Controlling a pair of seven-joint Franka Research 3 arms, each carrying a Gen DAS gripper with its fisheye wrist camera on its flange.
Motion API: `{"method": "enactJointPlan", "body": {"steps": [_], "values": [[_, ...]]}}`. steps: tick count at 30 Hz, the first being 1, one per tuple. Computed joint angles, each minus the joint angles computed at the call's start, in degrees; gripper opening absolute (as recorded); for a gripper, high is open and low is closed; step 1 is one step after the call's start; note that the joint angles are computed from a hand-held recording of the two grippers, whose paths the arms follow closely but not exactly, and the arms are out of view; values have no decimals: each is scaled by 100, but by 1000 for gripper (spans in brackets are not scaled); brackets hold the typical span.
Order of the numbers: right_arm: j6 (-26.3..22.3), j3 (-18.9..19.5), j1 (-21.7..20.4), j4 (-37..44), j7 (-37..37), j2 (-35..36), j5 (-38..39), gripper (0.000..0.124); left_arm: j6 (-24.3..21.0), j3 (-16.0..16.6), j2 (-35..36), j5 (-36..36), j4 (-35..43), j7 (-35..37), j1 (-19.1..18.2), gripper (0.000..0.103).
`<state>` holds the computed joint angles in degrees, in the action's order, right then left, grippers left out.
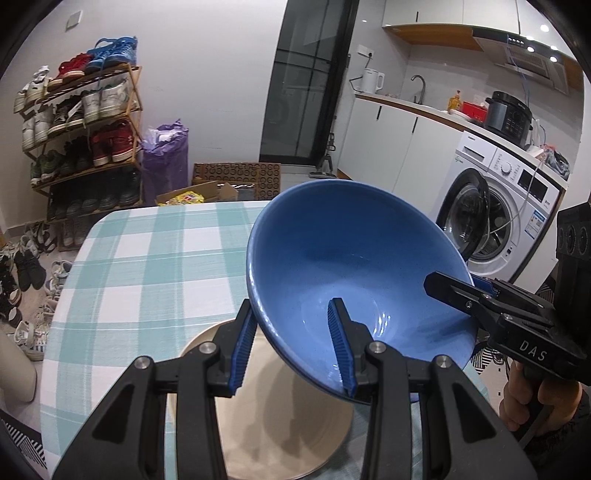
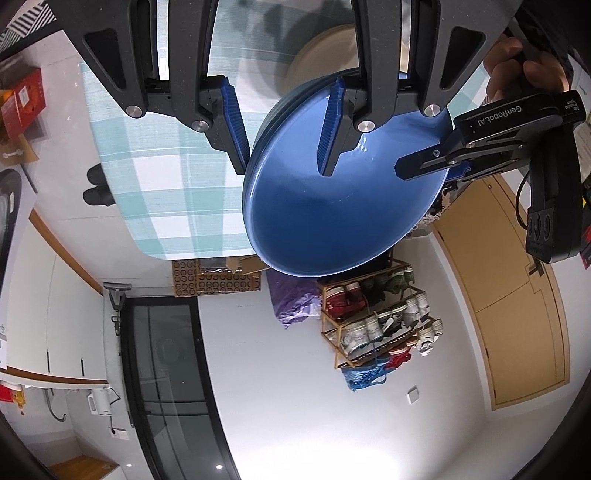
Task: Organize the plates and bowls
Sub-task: 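Lift the nested blue bowls with both grippers and carry them over the cream plates, then lower the nested blue bowls with both grippers onto the cream plate stack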
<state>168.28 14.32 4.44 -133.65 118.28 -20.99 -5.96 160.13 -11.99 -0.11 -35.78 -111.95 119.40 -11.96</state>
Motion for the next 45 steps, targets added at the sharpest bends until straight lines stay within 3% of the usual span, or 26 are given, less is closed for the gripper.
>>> {"method": "enactJointPlan", "body": {"steps": [7,17,35,45], "values": [[132,72,149,189,42,324,-35,39,109,117,-160,166,-238,-115,53,38],[331,-123,542,371,-100,791,89,39,323,236,-207,467,-503,-385,85,38],[444,-497,1014,489,-426,1363,412,39,444,169,10,842,-640,-731,240,38],[365,-564,1060,590,-430,1546,381,39,390,88,173,912,-566,-791,358,38]]}}
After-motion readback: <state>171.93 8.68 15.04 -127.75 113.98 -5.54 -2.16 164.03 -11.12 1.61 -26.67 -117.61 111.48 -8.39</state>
